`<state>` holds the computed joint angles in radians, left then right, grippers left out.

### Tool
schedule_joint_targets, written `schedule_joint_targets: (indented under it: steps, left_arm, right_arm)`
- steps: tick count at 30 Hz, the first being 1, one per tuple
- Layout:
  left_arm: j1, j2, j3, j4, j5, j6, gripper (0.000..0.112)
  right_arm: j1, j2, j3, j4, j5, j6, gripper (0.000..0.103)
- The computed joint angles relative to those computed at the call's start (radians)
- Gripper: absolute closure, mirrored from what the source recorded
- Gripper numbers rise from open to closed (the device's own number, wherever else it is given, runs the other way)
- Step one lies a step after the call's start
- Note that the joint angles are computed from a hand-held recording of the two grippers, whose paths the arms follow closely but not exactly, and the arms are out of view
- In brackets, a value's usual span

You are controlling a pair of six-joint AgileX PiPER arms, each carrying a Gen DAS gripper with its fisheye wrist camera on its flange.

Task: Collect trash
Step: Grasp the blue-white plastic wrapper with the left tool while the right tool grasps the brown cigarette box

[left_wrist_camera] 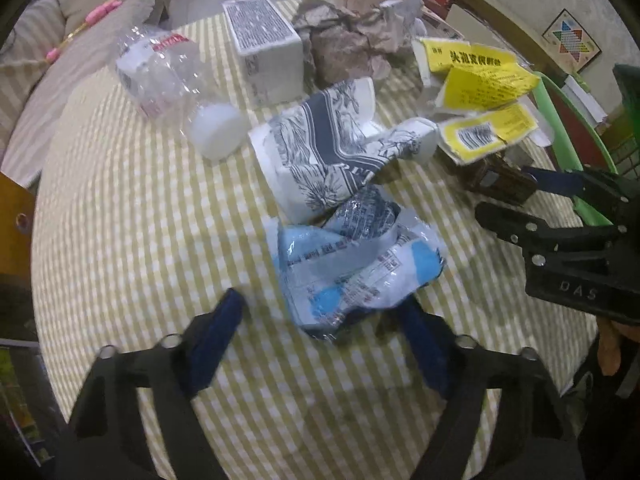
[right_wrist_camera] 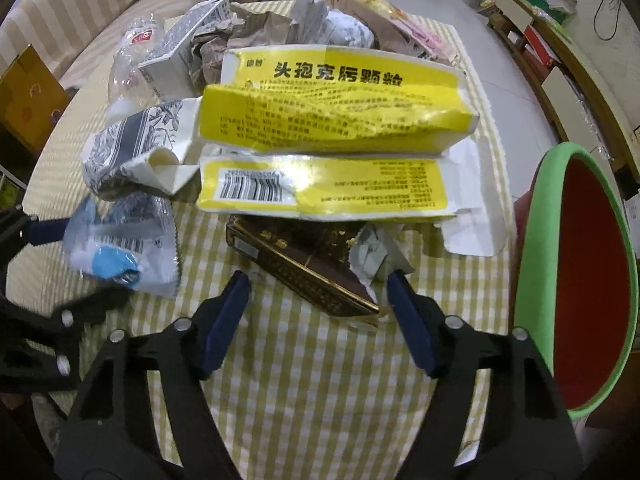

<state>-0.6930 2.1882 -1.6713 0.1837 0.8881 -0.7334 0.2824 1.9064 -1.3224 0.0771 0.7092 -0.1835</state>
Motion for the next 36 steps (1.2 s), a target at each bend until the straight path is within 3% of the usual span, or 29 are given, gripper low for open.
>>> schedule_joint_targets:
  steps: [3, 11, 15, 19, 28, 32, 34, 35, 36]
  left_arm:
    - [0.019, -0.011, -0.006, 0.009, 0.01, 0.004, 0.072]
    - [0.066, -0.099, 0.101, -0.05, -0.075, 0.047, 0.111]
    - [0.077, -0.2, 0.252, -0.064, -0.157, 0.029, 0.112]
    - [0.082, -0.269, 0.326, -0.075, -0.187, 0.02, 0.112]
    - [0.061, -0.395, 0.439, -0.039, -0.209, -0.042, 0.112]
    - [0.027, -0.435, 0.46, -0.01, -0.178, -0.116, 0.112]
    - [0.032, -0.449, 0.476, -0.03, -0.191, -0.137, 0.093]
    - [0.04, -0.456, 0.488, -0.042, -0.206, -0.148, 0.06]
    - [0.038, -0.462, 0.494, -0.035, -0.218, -0.179, 0.043]
  right_arm:
    - [-0.005, -0.008, 0.0, 0.015, 0.007, -0.015, 0.056]
    - [-0.027, -0.059, 0.039, 0.115, 0.035, -0.074, 0.084]
    - [-0.041, -0.09, 0.051, 0.167, 0.057, -0.105, 0.093]
    - [-0.048, -0.112, 0.057, 0.199, 0.076, -0.119, 0.097]
    - [-0.058, -0.19, 0.109, 0.269, 0.099, -0.149, 0.101]
    - [-0.06, -0.227, 0.129, 0.289, 0.114, -0.17, 0.101]
    - [-0.054, -0.241, 0.144, 0.293, 0.112, -0.171, 0.101]
    - [-0.053, -0.246, 0.151, 0.296, 0.111, -0.173, 0.101]
    - [-0.057, -0.244, 0.15, 0.299, 0.115, -0.18, 0.101]
